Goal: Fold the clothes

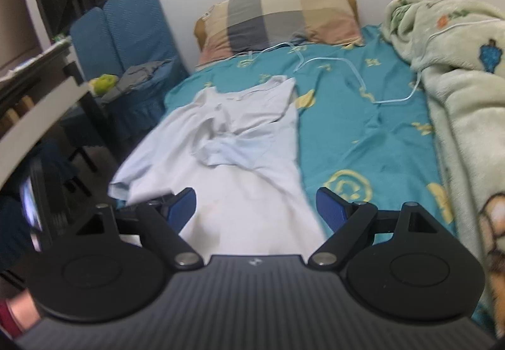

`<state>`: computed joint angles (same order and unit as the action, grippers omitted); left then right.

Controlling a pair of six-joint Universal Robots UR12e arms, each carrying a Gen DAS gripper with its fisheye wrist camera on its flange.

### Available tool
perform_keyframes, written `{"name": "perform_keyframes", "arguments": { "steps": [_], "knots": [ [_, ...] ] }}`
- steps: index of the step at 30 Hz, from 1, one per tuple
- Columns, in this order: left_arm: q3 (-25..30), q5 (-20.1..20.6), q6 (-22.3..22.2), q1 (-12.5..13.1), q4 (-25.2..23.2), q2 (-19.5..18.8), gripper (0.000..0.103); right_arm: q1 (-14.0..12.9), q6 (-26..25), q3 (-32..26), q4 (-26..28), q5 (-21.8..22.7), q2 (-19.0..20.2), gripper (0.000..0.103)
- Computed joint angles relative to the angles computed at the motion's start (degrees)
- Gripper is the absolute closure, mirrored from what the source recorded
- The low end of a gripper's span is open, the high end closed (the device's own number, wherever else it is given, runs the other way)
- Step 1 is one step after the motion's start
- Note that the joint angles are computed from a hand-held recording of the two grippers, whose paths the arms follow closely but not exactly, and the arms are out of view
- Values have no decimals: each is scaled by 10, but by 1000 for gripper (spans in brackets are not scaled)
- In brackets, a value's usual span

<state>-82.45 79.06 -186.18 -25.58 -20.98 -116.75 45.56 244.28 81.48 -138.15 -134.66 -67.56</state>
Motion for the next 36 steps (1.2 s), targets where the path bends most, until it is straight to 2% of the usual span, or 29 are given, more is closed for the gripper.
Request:
{"name": "perform_keyframes", "arguments": {
  "steps": [3,7,9,12,15,16,17,18,21,23,27,30,31,32,36],
  "knots": [
    [73,-18,-6,-5,-11,-50,5,-8,17,12,11,10,-7,18],
    [185,-3,-30,-17,-63,-121,9,-18,37,27,5,15,-13,18],
    [249,31,-39,-25,-110,-158,11,-22,38,31,-4,20,-12,18],
    [327,45,-68,-29,-183,-200,25,-32,30,41,-30,59,-14,18],
    [376,69,-43,-35,-227,-225,53,-39,47,58,-67,91,-18,18],
    [390,66,-40,-34,-252,-231,79,-40,53,59,-70,93,-18,18],
    [401,57,-41,-32,-271,-235,94,-41,60,61,-72,96,-18,18],
    [405,50,-43,-30,-273,-236,94,-41,65,61,-74,98,-18,18],
    [405,43,-44,-25,-224,-237,98,-41,65,60,-84,108,-15,18],
    [419,64,-51,-25,-216,-246,98,-42,62,60,-89,111,-14,18],
    [435,127,-48,-28,-234,-262,99,-40,55,57,-88,108,-12,18],
    [419,122,-62,-23,-233,-260,97,-41,46,56,-90,110,-11,18],
    [409,114,-61,-22,-219,-256,95,-41,39,57,-94,111,-11,18],
    [402,107,-56,-20,-212,-252,87,-42,32,57,-97,112,-11,18],
    [362,84,-48,-15,-192,-221,66,-42,-2,56,-112,108,-9,18]
  ]
}}
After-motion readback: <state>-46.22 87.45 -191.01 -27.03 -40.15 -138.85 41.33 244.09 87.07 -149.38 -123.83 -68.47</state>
